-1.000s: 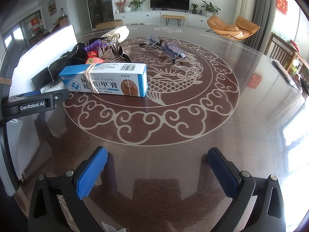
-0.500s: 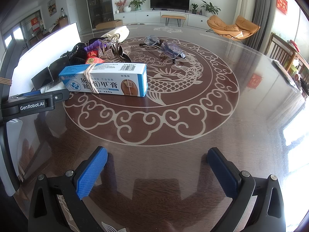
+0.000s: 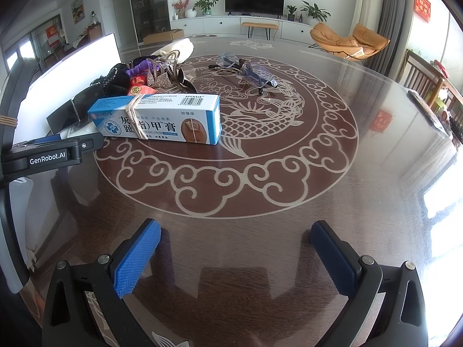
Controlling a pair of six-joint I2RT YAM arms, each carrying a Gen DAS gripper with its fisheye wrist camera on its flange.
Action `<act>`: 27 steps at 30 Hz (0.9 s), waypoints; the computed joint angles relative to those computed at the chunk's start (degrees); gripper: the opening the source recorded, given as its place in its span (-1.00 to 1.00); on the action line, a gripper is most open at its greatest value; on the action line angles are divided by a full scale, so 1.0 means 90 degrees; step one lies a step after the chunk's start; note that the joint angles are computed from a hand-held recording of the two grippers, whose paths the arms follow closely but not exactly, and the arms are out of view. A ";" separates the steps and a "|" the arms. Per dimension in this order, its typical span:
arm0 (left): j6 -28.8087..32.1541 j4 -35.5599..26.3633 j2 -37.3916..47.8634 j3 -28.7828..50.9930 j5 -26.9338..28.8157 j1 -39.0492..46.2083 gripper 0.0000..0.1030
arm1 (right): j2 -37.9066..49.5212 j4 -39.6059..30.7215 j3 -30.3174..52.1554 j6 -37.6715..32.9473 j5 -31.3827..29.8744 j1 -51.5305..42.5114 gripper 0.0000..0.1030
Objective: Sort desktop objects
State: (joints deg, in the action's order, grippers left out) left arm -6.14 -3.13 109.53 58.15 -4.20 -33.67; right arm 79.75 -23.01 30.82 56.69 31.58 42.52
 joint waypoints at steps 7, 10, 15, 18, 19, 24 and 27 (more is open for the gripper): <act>-0.0003 -0.0009 0.0093 0.0101 -0.0005 -0.0005 1.00 | 0.0007 0.0006 0.0002 -0.0001 -0.0001 -0.0002 1.00; -0.0003 -0.0009 0.0090 0.0099 -0.0004 -0.0004 1.00 | -0.0005 0.0000 -0.0004 -0.0003 -0.0001 -0.0003 1.00; -0.0003 -0.0009 0.0090 0.0099 -0.0004 -0.0004 1.00 | 0.0006 0.0006 0.0001 -0.0002 -0.0002 -0.0003 1.00; -0.0003 -0.0009 0.0090 0.0099 -0.0004 -0.0004 1.00 | -0.0001 0.0001 -0.0001 -0.0002 -0.0001 -0.0003 1.00; -0.0003 -0.0009 0.0090 0.0099 -0.0004 -0.0004 1.00 | 0.0004 0.0004 0.0001 -0.0002 -0.0002 -0.0003 1.00; -0.0005 -0.0008 0.0089 0.0096 -0.0005 -0.0005 1.00 | -0.0002 0.0001 -0.0001 -0.0003 -0.0002 -0.0003 1.00; -0.0079 -0.0005 0.0068 0.0055 -0.0073 -0.0032 1.00 | 0.0000 0.0002 -0.0001 -0.0002 -0.0002 -0.0003 1.00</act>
State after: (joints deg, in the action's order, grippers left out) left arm -6.86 -3.17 110.14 58.65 -4.85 -33.95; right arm 79.74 -22.99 30.81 56.67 31.56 42.50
